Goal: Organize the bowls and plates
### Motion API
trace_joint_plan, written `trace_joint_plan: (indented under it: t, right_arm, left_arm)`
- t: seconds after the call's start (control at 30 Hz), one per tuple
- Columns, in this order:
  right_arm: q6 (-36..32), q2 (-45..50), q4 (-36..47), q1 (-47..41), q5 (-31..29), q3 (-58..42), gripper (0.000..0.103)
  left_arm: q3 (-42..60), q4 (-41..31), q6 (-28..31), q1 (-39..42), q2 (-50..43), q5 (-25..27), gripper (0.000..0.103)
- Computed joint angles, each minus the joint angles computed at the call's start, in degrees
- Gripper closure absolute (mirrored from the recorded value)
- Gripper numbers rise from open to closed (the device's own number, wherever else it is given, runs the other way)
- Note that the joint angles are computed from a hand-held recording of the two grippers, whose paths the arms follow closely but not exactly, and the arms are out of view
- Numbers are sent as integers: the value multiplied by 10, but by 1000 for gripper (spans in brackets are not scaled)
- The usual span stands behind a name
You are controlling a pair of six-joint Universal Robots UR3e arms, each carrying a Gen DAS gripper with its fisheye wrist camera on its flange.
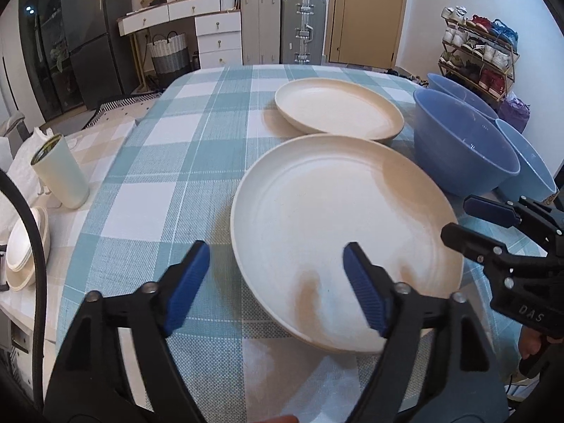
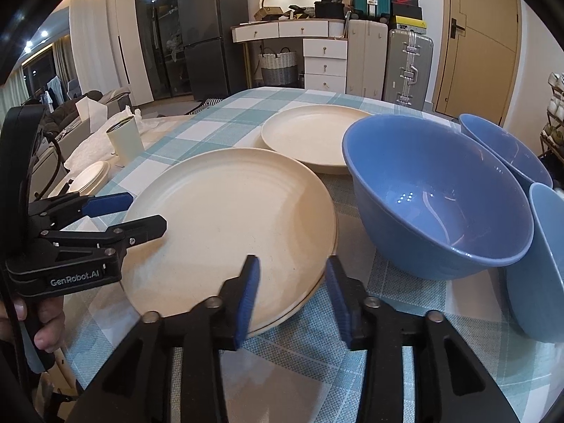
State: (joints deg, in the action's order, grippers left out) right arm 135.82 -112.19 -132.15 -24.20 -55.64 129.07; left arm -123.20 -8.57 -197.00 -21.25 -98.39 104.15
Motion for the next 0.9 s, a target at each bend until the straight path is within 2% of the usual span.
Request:
trace_joint_plan:
  t: [0.07, 0.13, 0.23, 0.3, 0.33, 0.57, 0.9]
  right_arm:
    - [-6, -8, 17, -6, 11, -6, 48]
    - [-15, -17, 36, -11, 22, -12, 32]
    - [-26, -31, 62, -15, 39, -22, 18]
    - [-25, -36, 59, -8, 34, -27, 15]
    - [-24, -37, 56, -5, 33, -28, 13]
    - [-30, -40, 79, -4, 54, -65, 8]
    - [-75, -4, 192, -39, 113, -199, 2]
  left_arm:
    - [5, -6, 2, 0, 7, 2, 26]
    - [6, -10, 3, 2, 15, 3, 23]
    - [2, -11, 3, 9, 30, 2, 17]
    - [-2, -11, 0, 13, 41, 3, 2]
    - [-6, -8, -2, 14, 47, 6, 2]
    - [-6, -38, -3, 24, 86, 1, 2]
    - [59, -81, 3, 17, 81, 9, 2]
